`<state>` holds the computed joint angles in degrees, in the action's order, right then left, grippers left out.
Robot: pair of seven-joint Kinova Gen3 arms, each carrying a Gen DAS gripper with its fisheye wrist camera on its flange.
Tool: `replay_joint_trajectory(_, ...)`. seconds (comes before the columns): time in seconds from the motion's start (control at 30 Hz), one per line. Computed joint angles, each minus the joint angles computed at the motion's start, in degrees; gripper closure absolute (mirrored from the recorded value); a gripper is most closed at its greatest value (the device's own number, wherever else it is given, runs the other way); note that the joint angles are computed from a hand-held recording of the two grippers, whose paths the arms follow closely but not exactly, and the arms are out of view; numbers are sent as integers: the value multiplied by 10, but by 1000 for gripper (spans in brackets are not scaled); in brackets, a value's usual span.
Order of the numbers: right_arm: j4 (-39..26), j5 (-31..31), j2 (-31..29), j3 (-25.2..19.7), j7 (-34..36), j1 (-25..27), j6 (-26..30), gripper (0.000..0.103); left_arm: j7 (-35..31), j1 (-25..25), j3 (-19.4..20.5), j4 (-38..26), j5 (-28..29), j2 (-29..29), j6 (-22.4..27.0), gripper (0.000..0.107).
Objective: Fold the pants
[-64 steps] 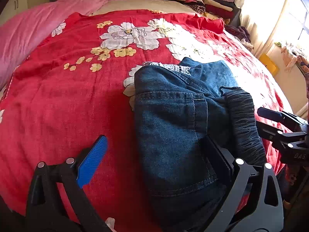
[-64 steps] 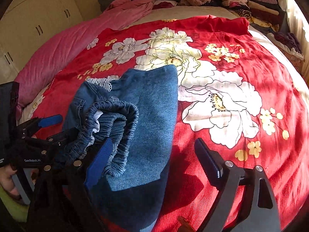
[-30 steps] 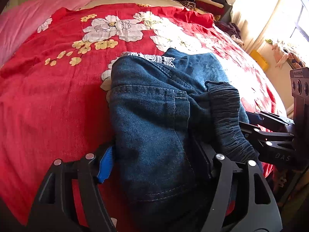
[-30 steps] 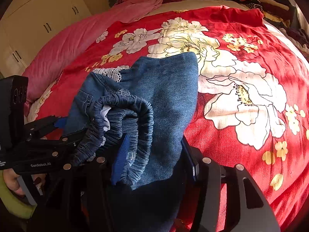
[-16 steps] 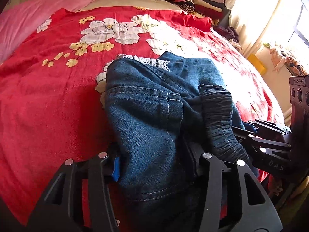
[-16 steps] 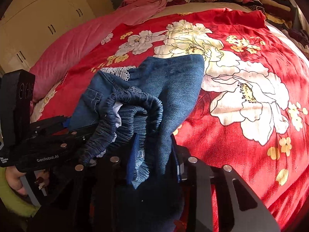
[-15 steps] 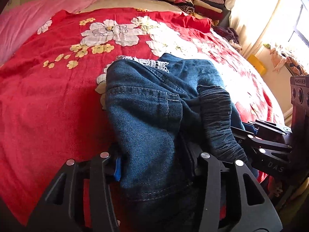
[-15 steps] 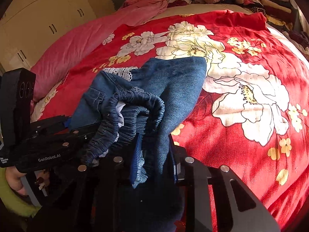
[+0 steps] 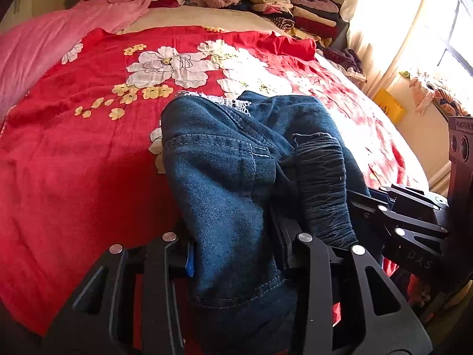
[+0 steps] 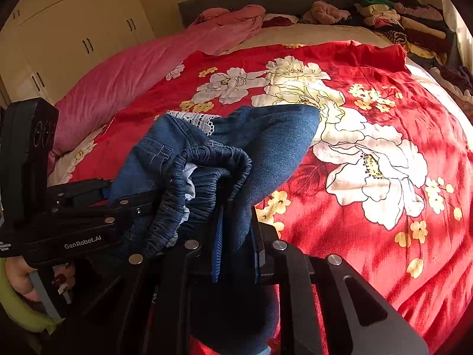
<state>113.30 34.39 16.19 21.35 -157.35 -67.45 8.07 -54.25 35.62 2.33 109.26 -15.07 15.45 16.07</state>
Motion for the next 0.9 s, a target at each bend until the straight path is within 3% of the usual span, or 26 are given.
replay_joint_trajectory(0.13, 0, 27, -6, 27, -28, -34, 8, 88, 15, 13, -7, 2, -12, -11, 2, 77)
replay_joint_trajectory(0.3, 1, 77, -15, 29, -76, -48, 22, 88, 43, 24, -12, 3, -36, -22, 7, 77)
replay_joint_trajectory(0.6, -3, 161, -22, -5, -156, -38, 48, 88, 92, 28, -8, 7, -81, -37, 14, 77)
replay_joint_trajectory(0.9, -19, 192, -22, -79, -167, 26, 76, 88, 99, 9, 9, 6, -87, -39, 11, 77)
